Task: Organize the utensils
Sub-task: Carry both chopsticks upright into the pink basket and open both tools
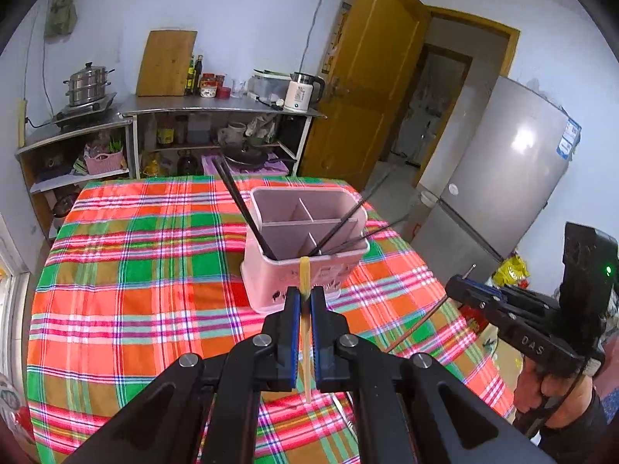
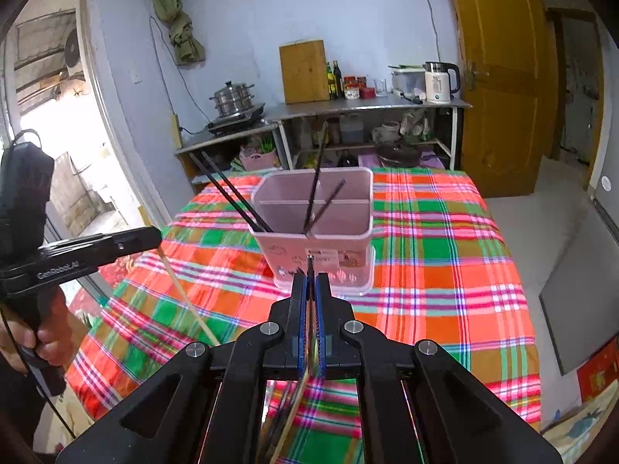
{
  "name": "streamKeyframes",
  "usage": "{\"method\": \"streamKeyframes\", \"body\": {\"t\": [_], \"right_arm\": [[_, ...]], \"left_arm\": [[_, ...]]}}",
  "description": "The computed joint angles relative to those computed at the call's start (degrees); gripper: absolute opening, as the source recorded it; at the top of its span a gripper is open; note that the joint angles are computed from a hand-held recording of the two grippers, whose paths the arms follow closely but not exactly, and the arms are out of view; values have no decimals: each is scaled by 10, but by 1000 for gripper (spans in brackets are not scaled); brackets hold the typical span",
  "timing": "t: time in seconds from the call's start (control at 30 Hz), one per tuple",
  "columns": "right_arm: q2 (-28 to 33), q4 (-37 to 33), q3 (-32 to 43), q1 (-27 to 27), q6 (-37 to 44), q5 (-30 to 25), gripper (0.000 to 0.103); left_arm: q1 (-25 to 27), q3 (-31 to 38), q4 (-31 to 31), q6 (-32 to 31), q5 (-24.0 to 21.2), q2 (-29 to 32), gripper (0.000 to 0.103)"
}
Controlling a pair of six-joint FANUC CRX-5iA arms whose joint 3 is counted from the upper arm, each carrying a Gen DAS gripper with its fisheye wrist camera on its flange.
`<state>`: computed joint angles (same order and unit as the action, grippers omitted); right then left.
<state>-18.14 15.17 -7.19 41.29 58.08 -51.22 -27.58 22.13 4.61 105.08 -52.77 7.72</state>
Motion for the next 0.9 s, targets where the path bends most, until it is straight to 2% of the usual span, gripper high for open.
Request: {"method": "streamKeyframes", "body": {"t": [0.27, 0.7, 0.9], "right_arm": [[17, 4, 42, -1, 8, 29, 4], [83, 29, 117, -18, -3, 95, 4], [109, 30, 129, -32, -11, 114, 4]], "left_arm": [[11, 74, -5, 20, -12, 29, 5], [17, 279, -40, 19, -60, 136, 5], [28, 314, -31, 12, -63, 172, 5]]}}
